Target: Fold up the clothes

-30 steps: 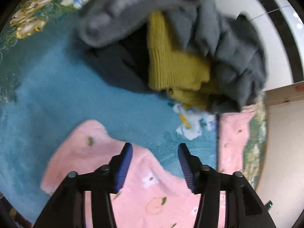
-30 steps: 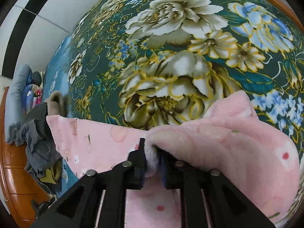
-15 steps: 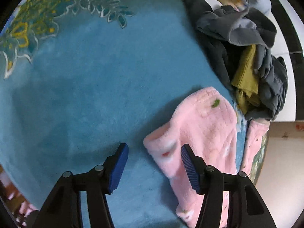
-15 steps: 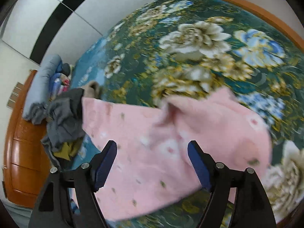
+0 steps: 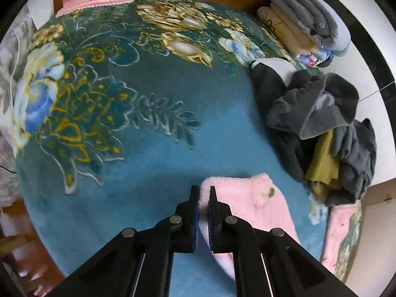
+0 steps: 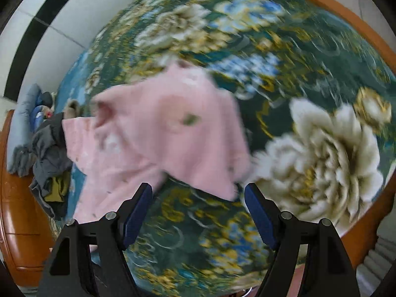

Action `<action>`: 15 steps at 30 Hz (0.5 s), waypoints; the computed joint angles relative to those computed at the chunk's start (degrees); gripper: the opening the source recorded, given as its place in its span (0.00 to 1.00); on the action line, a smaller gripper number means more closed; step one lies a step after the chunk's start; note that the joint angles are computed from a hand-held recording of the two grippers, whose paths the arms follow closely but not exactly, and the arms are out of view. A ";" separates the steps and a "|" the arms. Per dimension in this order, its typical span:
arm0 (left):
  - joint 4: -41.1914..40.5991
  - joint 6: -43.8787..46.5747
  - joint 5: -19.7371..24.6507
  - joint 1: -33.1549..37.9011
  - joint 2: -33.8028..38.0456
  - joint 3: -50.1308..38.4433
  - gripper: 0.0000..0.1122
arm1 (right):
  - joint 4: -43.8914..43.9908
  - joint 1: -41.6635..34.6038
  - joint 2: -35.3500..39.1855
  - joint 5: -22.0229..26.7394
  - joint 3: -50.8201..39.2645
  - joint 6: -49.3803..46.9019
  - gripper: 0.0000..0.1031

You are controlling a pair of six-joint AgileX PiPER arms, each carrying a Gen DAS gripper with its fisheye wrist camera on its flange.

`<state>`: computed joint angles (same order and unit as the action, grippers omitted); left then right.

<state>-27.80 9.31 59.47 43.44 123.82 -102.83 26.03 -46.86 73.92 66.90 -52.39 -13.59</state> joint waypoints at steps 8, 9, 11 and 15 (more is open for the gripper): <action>-0.93 -1.26 -1.67 0.46 -2.59 5.97 0.06 | -5.56 10.63 4.34 -13.98 5.07 0.18 0.75; -1.20 -1.32 -1.75 0.49 -3.01 6.17 0.06 | -6.33 11.51 5.95 -14.35 4.62 1.49 0.73; -1.16 -1.44 -1.69 0.29 -3.94 6.10 0.06 | -7.19 12.36 7.47 -14.46 4.47 4.01 0.37; -1.15 -1.39 -2.55 -0.49 -6.07 6.24 0.06 | -1.63 8.04 6.69 -11.83 2.60 -1.03 0.04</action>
